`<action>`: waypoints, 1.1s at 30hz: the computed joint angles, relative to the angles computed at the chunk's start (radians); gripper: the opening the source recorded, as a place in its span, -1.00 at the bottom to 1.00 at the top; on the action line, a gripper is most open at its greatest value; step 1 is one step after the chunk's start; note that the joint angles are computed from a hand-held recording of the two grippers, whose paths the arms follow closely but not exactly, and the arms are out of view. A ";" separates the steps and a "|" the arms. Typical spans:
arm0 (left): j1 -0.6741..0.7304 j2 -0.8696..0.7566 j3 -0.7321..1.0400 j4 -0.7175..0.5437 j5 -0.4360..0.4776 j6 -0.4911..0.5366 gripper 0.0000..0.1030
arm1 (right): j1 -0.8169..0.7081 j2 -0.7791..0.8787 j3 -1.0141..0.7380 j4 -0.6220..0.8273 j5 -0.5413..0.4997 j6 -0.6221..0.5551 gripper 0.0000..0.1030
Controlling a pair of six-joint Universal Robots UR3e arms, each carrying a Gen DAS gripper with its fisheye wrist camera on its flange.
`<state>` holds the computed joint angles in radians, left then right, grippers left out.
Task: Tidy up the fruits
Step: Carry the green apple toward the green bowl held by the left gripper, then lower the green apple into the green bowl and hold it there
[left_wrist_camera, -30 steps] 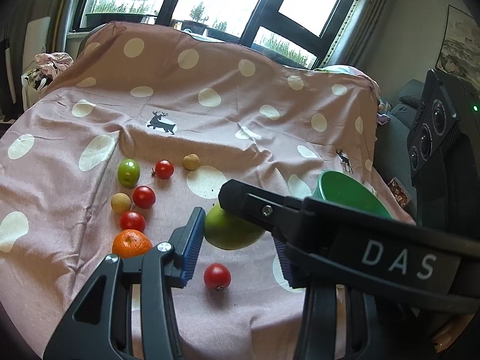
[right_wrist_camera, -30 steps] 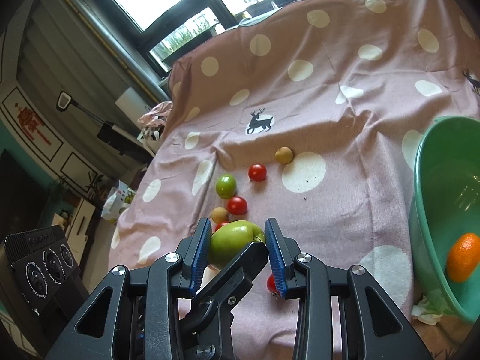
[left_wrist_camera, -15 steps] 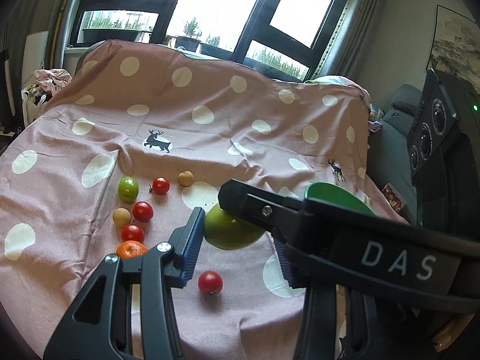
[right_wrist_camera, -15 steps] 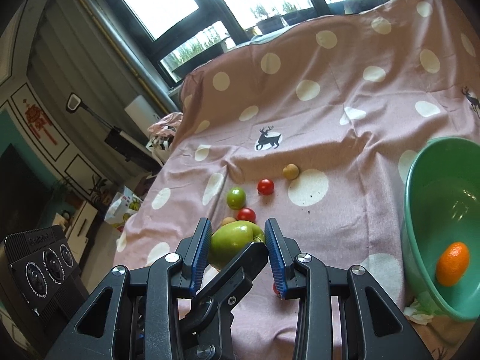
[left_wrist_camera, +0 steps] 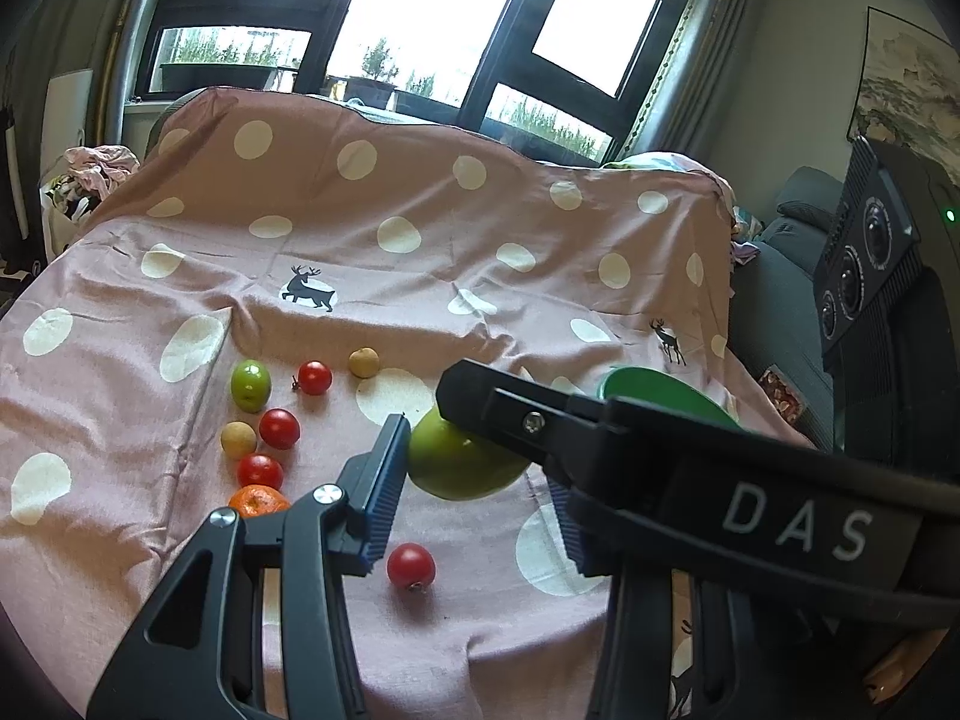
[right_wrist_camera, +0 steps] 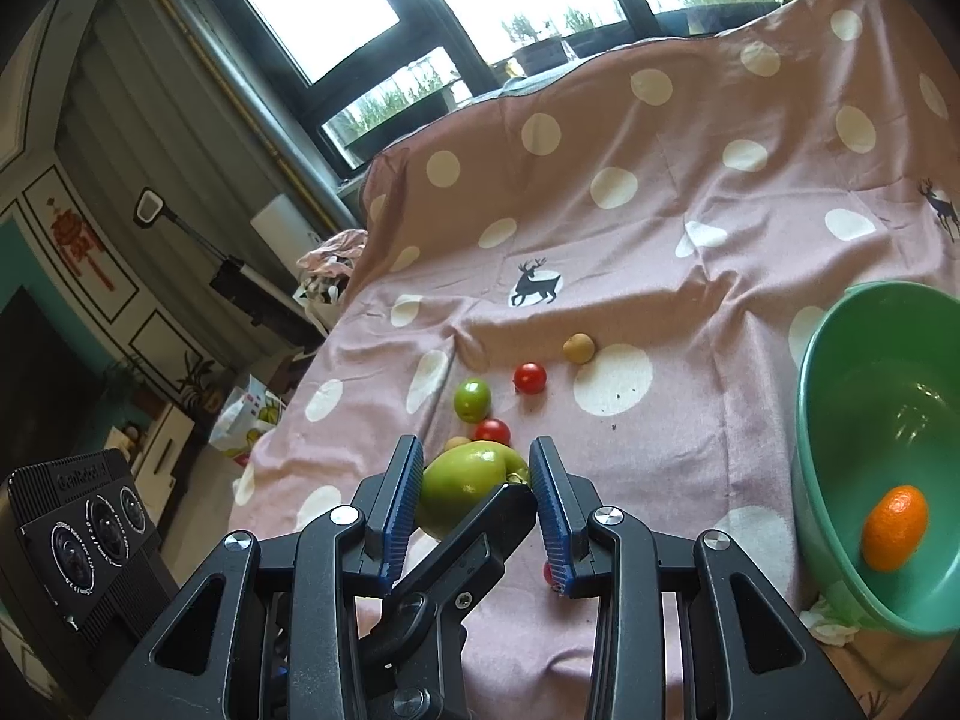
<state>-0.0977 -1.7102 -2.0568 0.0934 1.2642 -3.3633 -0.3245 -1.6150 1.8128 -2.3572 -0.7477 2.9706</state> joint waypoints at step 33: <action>-0.266 -0.316 0.523 -0.211 0.097 0.056 -0.15 | -0.336 -0.069 0.079 0.071 0.130 -0.023 -0.25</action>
<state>-0.3636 -2.0262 -1.5336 -0.1179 1.3613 -3.3069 -0.6608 -1.6840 1.8915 -2.2858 -0.6172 2.9472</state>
